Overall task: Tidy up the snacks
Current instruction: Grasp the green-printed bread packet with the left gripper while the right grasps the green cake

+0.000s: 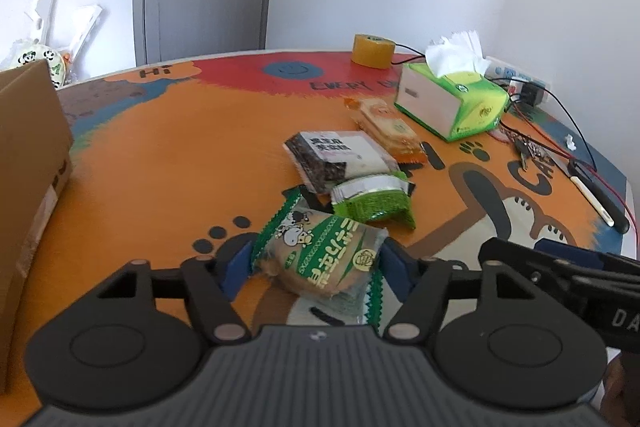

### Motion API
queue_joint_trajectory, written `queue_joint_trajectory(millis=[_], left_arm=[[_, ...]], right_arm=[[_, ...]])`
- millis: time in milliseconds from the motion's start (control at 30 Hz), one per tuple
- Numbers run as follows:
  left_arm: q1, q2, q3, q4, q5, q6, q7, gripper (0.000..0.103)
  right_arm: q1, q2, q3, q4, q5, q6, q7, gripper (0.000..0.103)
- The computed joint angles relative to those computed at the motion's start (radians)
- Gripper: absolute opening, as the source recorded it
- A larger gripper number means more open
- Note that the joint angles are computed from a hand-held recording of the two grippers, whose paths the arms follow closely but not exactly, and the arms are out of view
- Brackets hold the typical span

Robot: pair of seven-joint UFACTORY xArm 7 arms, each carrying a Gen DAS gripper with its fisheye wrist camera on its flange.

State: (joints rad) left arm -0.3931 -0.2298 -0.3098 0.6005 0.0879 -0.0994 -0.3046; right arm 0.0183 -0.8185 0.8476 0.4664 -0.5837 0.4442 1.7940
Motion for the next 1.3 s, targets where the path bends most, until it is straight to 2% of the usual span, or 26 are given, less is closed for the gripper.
queue_joint_trajectory(millis=[133, 333, 500, 600, 700, 833, 1033, 1133, 1233, 1300], left_arm=[[-0.089, -0.007, 0.099, -0.013, -0.027, -0.009, 0.03, 0.064], [-0.132, -0.035, 0.172, -0.031, -0.066, -0.026, 0.048, 0.063], [-0.113, -0.059, 0.183, -0.044, -0.084, -0.048, 0.039, 0.063], [-0.072, -0.069, 0.157, -0.05, -0.083, -0.061, 0.032, 0.063], [-0.08, -0.066, 0.179, -0.042, -0.084, -0.053, 0.028, 0.063], [-0.097, -0.06, 0.212, -0.039, -0.087, -0.053, 0.026, 0.063], [-0.119, -0.046, 0.253, -0.033, -0.094, -0.051, 0.026, 0.063], [-0.121, -0.044, 0.259, -0.03, -0.099, -0.043, 0.028, 0.063], [-0.113, -0.051, 0.251, -0.036, -0.101, -0.045, 0.032, 0.063], [-0.109, -0.059, 0.245, -0.041, -0.101, -0.045, 0.033, 0.063]], right_arm=[[-0.033, 0.027, 0.014, 0.025, -0.014, -0.012, -0.001, 0.082], [-0.091, 0.072, 0.037, 0.074, -0.04, -0.035, -0.005, 0.082], [-0.163, 0.129, 0.066, 0.129, -0.075, -0.076, -0.02, 0.082], [-0.206, 0.176, 0.084, 0.17, -0.094, -0.085, -0.043, 0.083], [-0.243, 0.218, 0.1, 0.201, -0.114, -0.095, -0.05, 0.083], [-0.279, 0.287, 0.124, 0.25, -0.148, -0.069, -0.058, 0.085], [-0.308, 0.427, 0.163, 0.339, -0.255, 0.015, -0.044, 0.085], [-0.302, 0.488, 0.18, 0.375, -0.311, 0.072, -0.032, 0.081], [-0.279, 0.526, 0.177, 0.39, -0.351, 0.115, -0.006, 0.061], [-0.251, 0.527, 0.158, 0.388, -0.365, 0.129, 0.01, 0.057]])
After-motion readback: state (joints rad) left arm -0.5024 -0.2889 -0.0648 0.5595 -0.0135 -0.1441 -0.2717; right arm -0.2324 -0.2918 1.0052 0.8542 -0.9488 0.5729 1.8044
